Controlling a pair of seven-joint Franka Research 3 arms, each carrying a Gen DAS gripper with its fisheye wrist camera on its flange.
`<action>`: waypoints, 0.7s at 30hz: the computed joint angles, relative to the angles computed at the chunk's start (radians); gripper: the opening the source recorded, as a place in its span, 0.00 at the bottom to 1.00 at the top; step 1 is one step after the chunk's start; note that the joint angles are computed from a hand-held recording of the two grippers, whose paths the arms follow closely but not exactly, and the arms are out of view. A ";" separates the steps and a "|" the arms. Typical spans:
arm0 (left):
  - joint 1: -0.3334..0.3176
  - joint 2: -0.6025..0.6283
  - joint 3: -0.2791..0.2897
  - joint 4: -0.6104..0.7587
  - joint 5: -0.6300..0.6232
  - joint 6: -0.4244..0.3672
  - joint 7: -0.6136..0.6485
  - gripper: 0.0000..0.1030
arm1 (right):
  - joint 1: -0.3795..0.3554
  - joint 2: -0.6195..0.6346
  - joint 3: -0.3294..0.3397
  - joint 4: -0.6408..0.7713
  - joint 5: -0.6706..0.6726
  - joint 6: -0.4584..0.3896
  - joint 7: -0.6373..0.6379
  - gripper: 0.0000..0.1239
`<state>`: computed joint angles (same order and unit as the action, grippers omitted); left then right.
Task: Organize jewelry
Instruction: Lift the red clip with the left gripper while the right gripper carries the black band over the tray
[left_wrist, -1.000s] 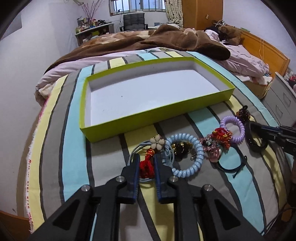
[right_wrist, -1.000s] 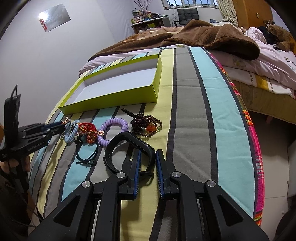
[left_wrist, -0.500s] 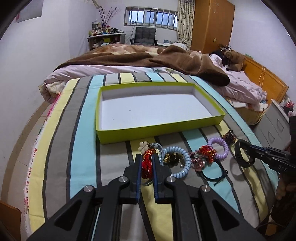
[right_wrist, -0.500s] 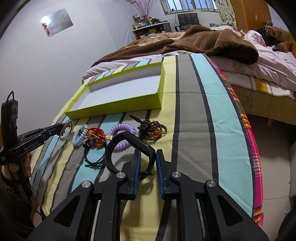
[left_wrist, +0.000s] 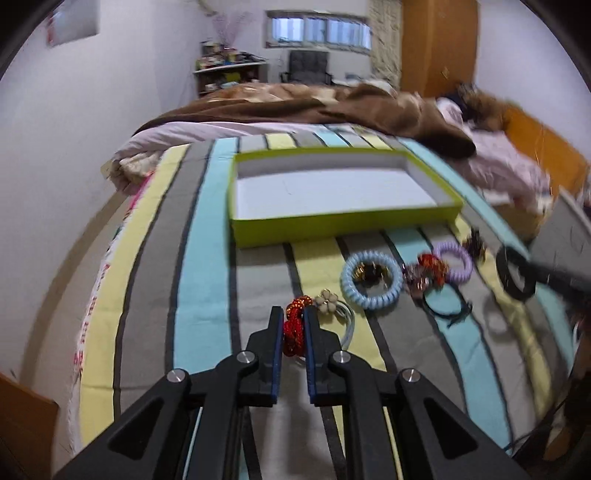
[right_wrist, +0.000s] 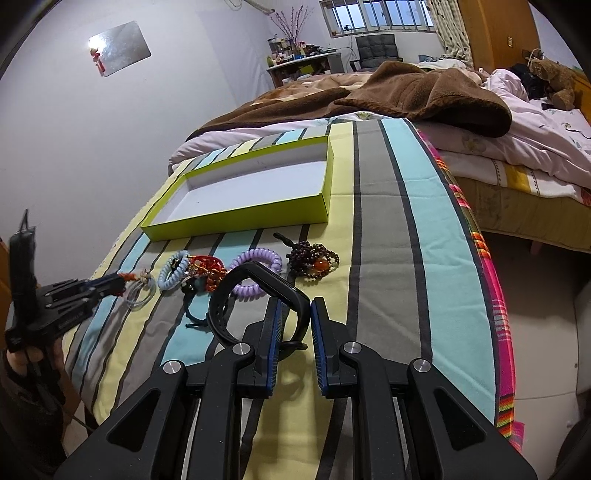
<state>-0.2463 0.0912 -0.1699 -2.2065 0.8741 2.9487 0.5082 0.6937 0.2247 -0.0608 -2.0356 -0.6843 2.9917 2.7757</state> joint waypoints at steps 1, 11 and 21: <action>-0.001 -0.005 0.009 -0.005 0.027 0.007 -0.037 0.11 | 0.000 -0.001 0.001 -0.001 0.000 0.005 -0.001 0.13; 0.041 -0.047 0.009 -0.009 0.133 0.073 -0.151 0.11 | 0.007 -0.013 -0.010 0.049 -0.118 -0.017 0.086 0.13; 0.068 0.011 0.012 0.078 -0.014 0.152 -0.004 0.11 | -0.039 0.056 0.025 0.205 -0.053 -0.081 -0.019 0.13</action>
